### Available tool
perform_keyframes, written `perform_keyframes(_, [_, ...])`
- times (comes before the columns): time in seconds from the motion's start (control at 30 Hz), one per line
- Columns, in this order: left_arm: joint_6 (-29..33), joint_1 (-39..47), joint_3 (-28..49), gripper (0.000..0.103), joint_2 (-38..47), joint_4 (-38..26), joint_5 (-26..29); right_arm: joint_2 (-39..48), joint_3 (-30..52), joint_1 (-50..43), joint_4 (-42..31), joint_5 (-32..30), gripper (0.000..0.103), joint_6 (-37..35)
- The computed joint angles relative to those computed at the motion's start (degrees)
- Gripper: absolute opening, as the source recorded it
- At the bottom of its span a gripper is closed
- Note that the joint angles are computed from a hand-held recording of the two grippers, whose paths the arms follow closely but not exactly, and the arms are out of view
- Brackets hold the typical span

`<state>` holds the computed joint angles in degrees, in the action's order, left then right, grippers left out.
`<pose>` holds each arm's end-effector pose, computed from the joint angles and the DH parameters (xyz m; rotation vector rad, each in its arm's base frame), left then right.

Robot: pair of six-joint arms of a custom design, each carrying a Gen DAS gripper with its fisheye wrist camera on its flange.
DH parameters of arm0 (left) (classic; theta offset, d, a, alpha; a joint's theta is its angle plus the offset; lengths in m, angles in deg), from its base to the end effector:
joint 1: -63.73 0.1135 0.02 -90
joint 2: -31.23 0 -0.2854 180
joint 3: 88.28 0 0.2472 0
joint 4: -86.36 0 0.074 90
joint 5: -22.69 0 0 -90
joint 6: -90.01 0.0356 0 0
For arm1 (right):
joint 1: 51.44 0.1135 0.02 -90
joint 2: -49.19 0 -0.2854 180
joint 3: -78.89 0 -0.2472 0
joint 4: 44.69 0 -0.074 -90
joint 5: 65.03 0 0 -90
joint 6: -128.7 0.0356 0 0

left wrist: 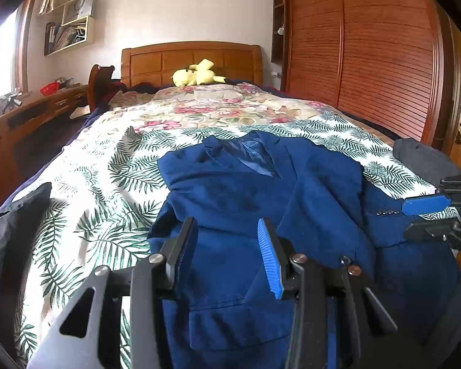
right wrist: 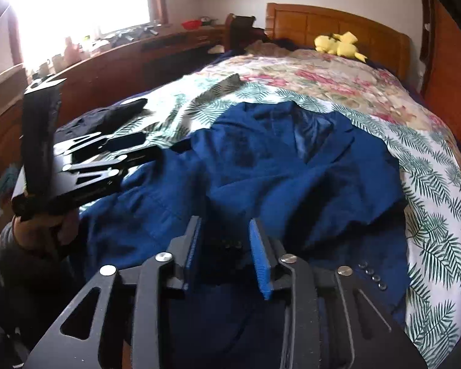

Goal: Fold large clothes
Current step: 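Lift the sleeve with the right gripper and fold it across the jacket front, then open the right gripper to release the folded sleeve on the front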

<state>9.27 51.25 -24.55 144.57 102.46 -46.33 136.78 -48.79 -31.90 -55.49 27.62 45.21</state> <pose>0.3709 -0.0951 0.1281 0.6102 2.0533 -0.4267 0.2699 0.0941 0.1770 -0.2480 2.3669 0.1627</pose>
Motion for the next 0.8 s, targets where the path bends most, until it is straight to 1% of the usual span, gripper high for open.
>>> perform_keyframes(0.1, [0.42,0.07,0.03,0.039,0.39,-0.35,0.28,-0.24,-1.33,0.44,1.09,0.97,0.039,-1.07])
perform_keyframes(0.2, [1.75,-0.11,-0.04,0.039,0.98,-0.84,-0.03,1.24,-2.76,-1.44,2.88,1.26,0.039,-1.67])
perform_keyframes(0.33, [2.77,-0.22,0.73,0.039,2.04,-3.05,0.77,4.64,-5.20,-5.30,7.77,1.52,0.039,-3.34])
perform_keyframes(0.53, [3.80,-1.19,1.14,0.040,2.82,-5.52,0.44,13.24,-7.23,-12.67,17.03,-1.02,0.039,-4.59])
perform_keyframes(0.6, [3.94,-1.42,0.60,0.040,2.86,-5.77,0.55,15.86,-7.04,-14.30,19.27,-1.51,0.039,-5.17])
perform_keyframes(0.67, [4.16,-1.51,-0.34,0.039,2.70,-5.95,1.05,18.91,-7.96,-15.86,23.28,-2.36,0.039,-5.60])
perform_keyframes(0.73, [4.21,-1.53,-1.28,0.040,2.78,-6.21,1.72,20.22,-9.02,-16.68,26.12,-4.06,0.042,-4.93])
perform_keyframes(0.8, [4.29,-1.68,-1.72,0.039,3.06,-6.88,2.14,19.95,-9.19,-17.19,26.34,-4.65,0.044,-4.26])
